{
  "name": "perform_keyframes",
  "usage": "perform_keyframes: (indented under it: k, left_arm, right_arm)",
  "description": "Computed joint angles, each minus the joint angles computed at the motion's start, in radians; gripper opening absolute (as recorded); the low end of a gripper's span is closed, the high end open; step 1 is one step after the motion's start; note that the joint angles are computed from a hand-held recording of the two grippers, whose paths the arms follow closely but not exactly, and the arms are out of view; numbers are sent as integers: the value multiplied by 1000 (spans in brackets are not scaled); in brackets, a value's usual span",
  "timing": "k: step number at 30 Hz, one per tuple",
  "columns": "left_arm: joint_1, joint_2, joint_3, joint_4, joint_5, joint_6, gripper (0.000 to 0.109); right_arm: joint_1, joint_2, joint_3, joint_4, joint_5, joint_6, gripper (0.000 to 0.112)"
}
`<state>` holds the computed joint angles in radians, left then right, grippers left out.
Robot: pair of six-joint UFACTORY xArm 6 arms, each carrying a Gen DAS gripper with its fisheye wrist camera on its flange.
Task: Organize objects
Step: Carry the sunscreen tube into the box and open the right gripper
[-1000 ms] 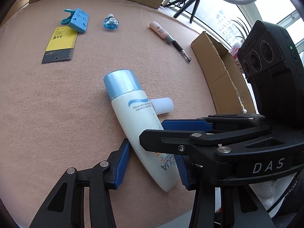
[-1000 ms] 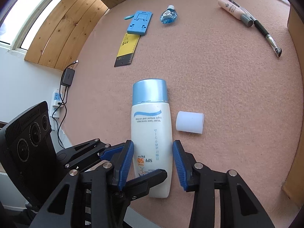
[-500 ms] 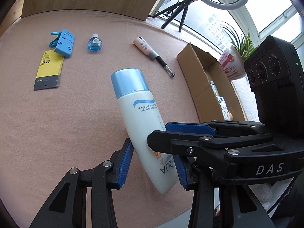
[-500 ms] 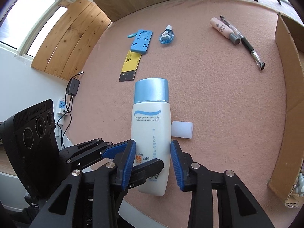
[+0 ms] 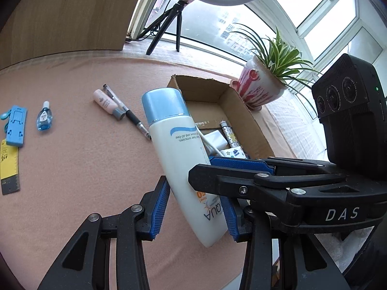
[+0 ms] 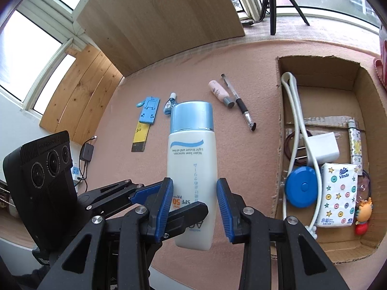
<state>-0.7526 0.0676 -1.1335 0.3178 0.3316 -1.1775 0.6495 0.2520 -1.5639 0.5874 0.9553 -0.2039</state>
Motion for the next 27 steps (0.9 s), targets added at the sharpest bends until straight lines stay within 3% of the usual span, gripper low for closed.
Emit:
perform_keyframes:
  k: [12,20,22,23,27]
  left_arm:
    - [4,322,-425,-213,62,294,45]
    - [5,485,-646,-279,116,383,43]
    - [3,517,-710,-219,187,339,53]
    - [3,530,-734,-216,215,340,64]
    - [5,542,-759,-183,260,330,65]
  right_arm:
    - [-122,28,-65,-50,-17,19,34]
    - [-171,87,-138,-103,-22,28,34]
    - [-173,95,-143,-135,-38,25,33]
    - [-171,94,-137,-163,-56,38,33]
    - [-177,96,-117,-196,-88,78,48]
